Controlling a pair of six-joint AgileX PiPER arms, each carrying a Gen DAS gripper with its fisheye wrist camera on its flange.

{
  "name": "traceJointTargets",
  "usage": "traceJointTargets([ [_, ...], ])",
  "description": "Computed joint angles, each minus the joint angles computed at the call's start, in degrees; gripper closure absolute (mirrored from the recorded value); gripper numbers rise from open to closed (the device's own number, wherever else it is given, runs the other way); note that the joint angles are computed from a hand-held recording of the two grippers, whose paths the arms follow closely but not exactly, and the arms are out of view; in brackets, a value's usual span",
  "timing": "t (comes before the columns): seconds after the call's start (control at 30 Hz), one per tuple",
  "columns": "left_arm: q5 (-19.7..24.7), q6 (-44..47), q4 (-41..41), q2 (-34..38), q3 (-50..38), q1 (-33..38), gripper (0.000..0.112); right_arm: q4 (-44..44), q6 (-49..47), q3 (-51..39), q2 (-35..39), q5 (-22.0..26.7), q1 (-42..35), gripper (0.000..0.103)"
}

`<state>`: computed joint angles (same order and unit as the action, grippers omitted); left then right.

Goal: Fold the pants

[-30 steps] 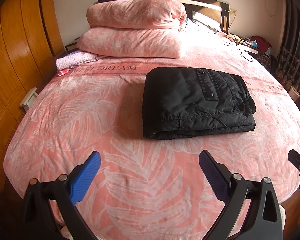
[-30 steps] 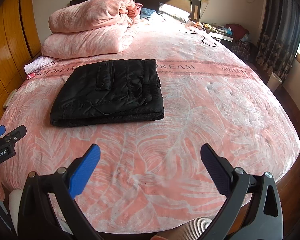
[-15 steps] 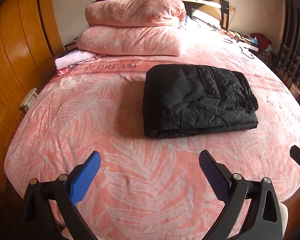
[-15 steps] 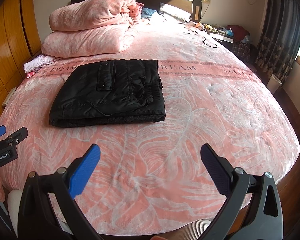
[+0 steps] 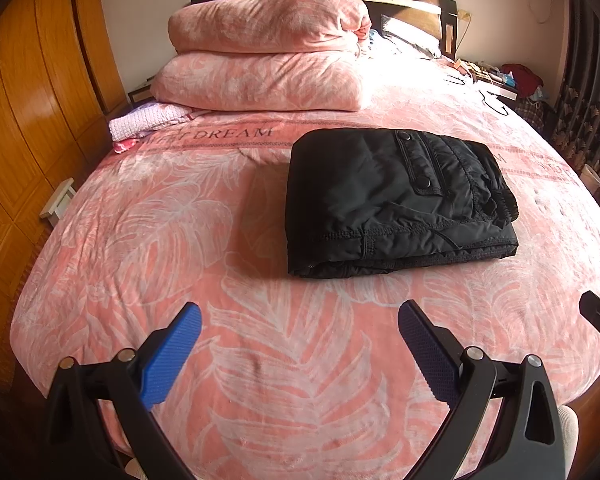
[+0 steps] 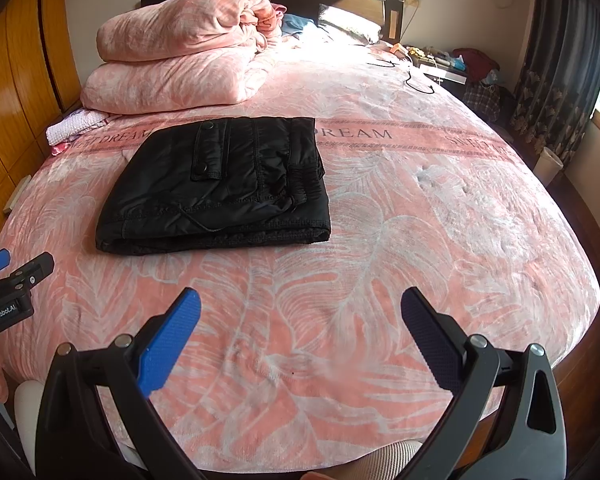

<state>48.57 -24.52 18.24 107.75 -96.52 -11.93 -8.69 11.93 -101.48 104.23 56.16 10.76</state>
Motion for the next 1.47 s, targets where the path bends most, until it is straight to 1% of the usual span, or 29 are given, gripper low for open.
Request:
traceJointTargets([
  [0.3,0.18,1.47,-0.72,0.74,-0.94,0.44,0.013,0.12,-0.18,0.01,0.23,-0.13,-0.18,0.003],
  [0.9,-0.09,1.4,-0.4,1.38,-1.31,0.65,0.013,0.41,-0.29,0.24,0.59,-0.51,-0.37,0.003],
  [1.47,0.51,2.73,-2.45,1.56,-1.66,1.43,0.013,1.03,-0.38,1.1,0.9,-0.97,-0.51,0.003],
])
